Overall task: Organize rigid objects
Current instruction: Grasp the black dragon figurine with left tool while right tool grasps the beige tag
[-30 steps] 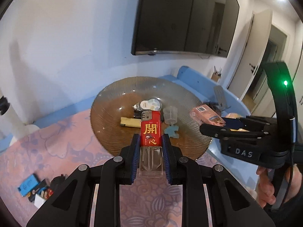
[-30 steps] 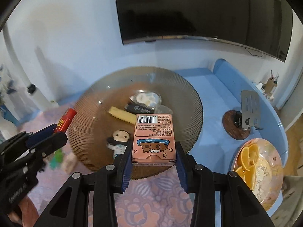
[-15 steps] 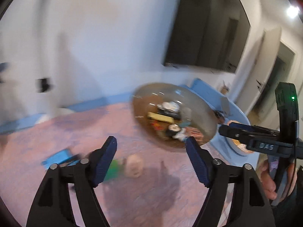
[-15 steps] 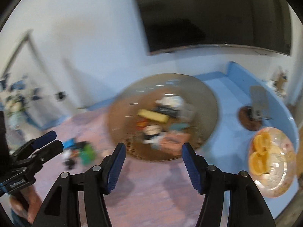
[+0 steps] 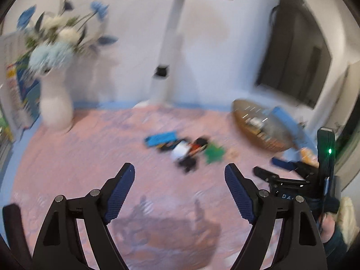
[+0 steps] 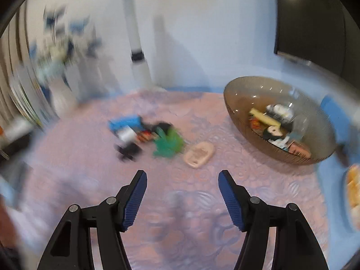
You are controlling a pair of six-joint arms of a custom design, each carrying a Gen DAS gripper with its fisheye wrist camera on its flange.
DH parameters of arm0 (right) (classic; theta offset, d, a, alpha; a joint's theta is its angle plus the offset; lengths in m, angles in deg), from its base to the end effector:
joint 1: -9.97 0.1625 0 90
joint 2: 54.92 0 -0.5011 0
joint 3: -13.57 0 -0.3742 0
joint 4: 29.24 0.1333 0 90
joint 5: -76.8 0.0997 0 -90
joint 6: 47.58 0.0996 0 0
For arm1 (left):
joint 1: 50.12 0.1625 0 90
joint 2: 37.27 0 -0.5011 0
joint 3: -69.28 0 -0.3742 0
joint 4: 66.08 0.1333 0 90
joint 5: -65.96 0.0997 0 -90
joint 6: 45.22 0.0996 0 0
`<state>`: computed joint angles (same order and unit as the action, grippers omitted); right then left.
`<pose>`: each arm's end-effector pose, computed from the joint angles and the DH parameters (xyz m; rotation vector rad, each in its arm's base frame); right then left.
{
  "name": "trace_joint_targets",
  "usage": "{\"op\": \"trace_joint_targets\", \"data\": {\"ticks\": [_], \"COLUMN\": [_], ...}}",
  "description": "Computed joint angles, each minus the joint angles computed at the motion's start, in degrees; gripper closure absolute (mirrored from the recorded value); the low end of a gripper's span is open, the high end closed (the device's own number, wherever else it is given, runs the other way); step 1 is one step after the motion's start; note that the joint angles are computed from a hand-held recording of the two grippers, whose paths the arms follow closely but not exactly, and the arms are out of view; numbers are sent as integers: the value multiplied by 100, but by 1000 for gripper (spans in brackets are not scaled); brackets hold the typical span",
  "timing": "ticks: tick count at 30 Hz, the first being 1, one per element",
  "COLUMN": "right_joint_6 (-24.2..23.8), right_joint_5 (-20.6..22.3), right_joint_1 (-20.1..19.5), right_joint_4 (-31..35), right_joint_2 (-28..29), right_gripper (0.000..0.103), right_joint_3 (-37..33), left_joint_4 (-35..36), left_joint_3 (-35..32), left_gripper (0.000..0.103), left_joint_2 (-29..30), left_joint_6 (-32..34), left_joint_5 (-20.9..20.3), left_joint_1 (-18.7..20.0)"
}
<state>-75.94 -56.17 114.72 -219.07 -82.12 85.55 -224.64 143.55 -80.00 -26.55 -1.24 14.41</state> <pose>0.2741 -0.7842 0.1679 0.3733 -2.1251 0.9951 -0.1983 -0.8159 0.2935 0.8278 2.5165 -0.9149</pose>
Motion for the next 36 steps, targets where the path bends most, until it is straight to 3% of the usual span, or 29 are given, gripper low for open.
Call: {"op": "trace_joint_targets", "data": {"ticks": [2, 5, 8, 11, 15, 17, 19, 31, 33, 36], "right_joint_6": [-411, -263, -642, -549, -358, -230, -79, 72, 249, 755], "right_joint_5": [-437, -177, -340, -330, -197, -214, -283, -383, -297, -140], "right_joint_1": [-19, -106, -130, -155, -173, -186, -193, -198, -227, -296], "right_joint_4": [-11, 72, -331, -202, -262, -213, -121, 113, 220, 502], "right_joint_2": [310, 277, 468, 472, 386, 380, 361, 355, 292, 137], "right_gripper": [39, 39, 38, 37, 32, 22, 19, 19, 19, 19], "right_joint_3": [-258, -119, -272, -307, -185, -210, -226, -270, -215, -102], "left_joint_4": [24, 35, 19, 224, 38, 142, 411, 664, 681, 1514], "left_joint_3": [-11, -60, -96, -170, -53, -104, -209, -319, -320, -618], "left_gripper": [22, 22, 22, 23, 22, 22, 22, 21, 21, 22], "left_joint_2": [108, 270, 394, 459, 417, 434, 450, 459, 454, 482], "left_joint_6": [81, 153, 201, 98, 179, 138, 51, -95, -109, -672], "left_joint_5": [335, 614, 558, 750, 680, 665, 590, 474, 483, 427], "left_joint_1": [71, 184, 301, 314, 329, 339, 366, 412, 404, 426]}}
